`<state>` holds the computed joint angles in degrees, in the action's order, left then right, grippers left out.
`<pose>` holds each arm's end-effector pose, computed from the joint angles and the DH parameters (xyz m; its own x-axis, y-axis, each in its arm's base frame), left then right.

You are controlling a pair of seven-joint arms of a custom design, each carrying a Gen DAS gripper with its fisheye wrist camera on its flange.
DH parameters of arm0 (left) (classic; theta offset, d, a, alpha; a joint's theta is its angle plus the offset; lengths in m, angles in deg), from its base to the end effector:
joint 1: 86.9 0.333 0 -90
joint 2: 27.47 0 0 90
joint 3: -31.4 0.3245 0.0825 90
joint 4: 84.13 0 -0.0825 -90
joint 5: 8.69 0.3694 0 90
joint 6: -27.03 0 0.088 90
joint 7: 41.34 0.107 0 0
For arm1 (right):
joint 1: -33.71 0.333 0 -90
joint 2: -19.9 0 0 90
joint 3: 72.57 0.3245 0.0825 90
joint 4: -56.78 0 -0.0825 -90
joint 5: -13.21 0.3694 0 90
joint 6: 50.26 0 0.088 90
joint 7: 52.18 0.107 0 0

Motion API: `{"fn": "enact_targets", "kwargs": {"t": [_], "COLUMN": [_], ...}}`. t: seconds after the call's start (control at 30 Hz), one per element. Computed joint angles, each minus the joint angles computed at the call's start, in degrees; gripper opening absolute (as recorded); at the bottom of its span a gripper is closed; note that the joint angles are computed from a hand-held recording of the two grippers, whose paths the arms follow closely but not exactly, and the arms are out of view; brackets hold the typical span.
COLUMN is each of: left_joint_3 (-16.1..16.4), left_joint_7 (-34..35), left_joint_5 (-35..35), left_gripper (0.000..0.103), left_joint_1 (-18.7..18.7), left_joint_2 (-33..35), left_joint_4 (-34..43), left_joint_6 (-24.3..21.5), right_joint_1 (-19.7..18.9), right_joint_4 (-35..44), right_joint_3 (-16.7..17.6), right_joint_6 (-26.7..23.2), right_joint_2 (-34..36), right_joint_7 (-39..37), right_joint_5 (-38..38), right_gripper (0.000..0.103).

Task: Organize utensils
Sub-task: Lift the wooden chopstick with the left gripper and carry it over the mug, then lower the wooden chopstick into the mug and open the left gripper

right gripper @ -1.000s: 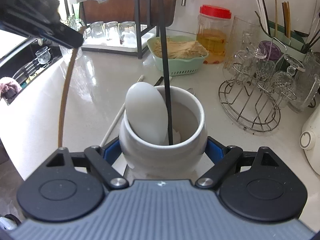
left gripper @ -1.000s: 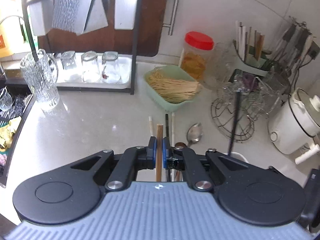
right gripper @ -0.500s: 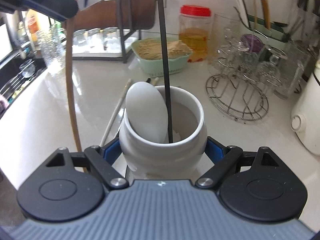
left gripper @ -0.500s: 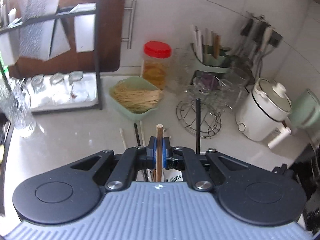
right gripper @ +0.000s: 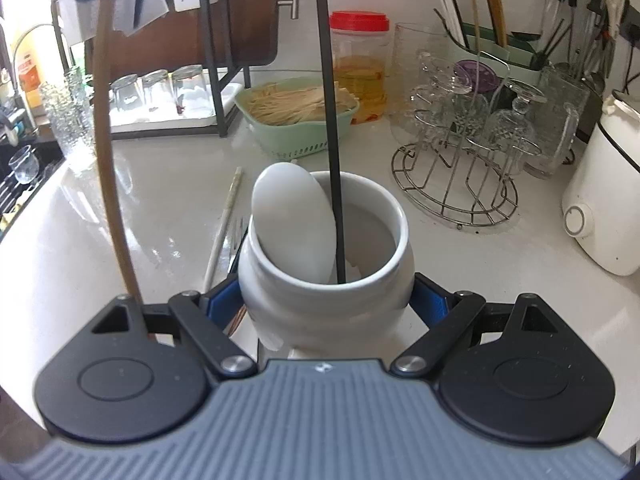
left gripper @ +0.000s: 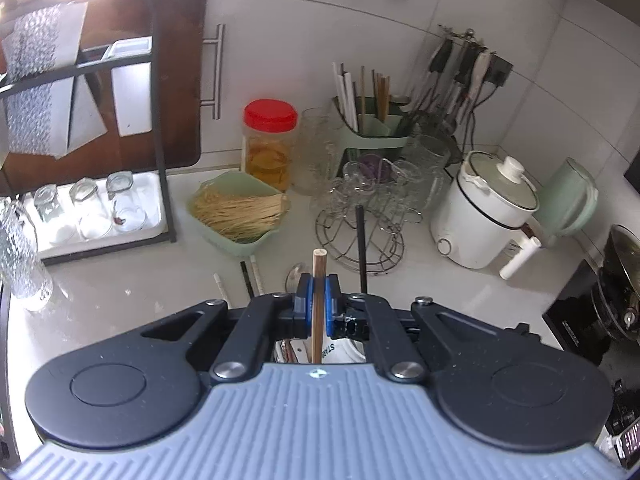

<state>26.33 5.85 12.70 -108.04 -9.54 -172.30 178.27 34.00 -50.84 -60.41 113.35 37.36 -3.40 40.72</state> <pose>0.6222 -0.3059 0.5793 -0.0380 -0.9769 0.2101 -0.6981 -0.1245 -0.7051 0.6495 0.1043 0.4415 0.4668 -0.8843 0.0087 -0.6538 -0.3516 -0.6700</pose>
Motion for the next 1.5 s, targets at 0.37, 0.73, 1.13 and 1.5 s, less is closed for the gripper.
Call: {"fn": "enact_targets", "kwargs": {"t": [0.37, 0.73, 1.13, 1.5], "left_joint_3": [-0.1, -0.3, 1.9, -0.1], "left_joint_7": [3.9, 9.2, 10.6, 17.2], "left_joint_5": [-0.4, -2.7, -2.8, -9.8], "left_gripper": [0.007, 0.007, 0.007, 0.007], "left_joint_1": [-0.1, -0.5, -3.6, -3.5], "left_joint_2": [0.5, 4.0, 11.8, 21.4], "left_joint_4": [5.4, 14.0, 26.1, 39.5], "left_joint_6": [0.0, -1.2, -3.1, -12.1], "right_joint_1": [0.2, -0.6, -0.7, -1.1], "right_joint_4": [-0.3, -0.9, -0.3, 0.4], "right_joint_3": [-0.1, 0.9, 0.8, 1.2], "right_joint_6": [1.1, 1.8, 0.9, 0.3], "right_joint_2": [0.0, -0.2, 0.0, 0.4], "right_joint_7": [2.0, 1.4, 0.2, -2.5], "right_joint_5": [-1.4, -0.6, 0.6, 2.1], "right_gripper": [0.09, 0.09, 0.09, 0.09]}}
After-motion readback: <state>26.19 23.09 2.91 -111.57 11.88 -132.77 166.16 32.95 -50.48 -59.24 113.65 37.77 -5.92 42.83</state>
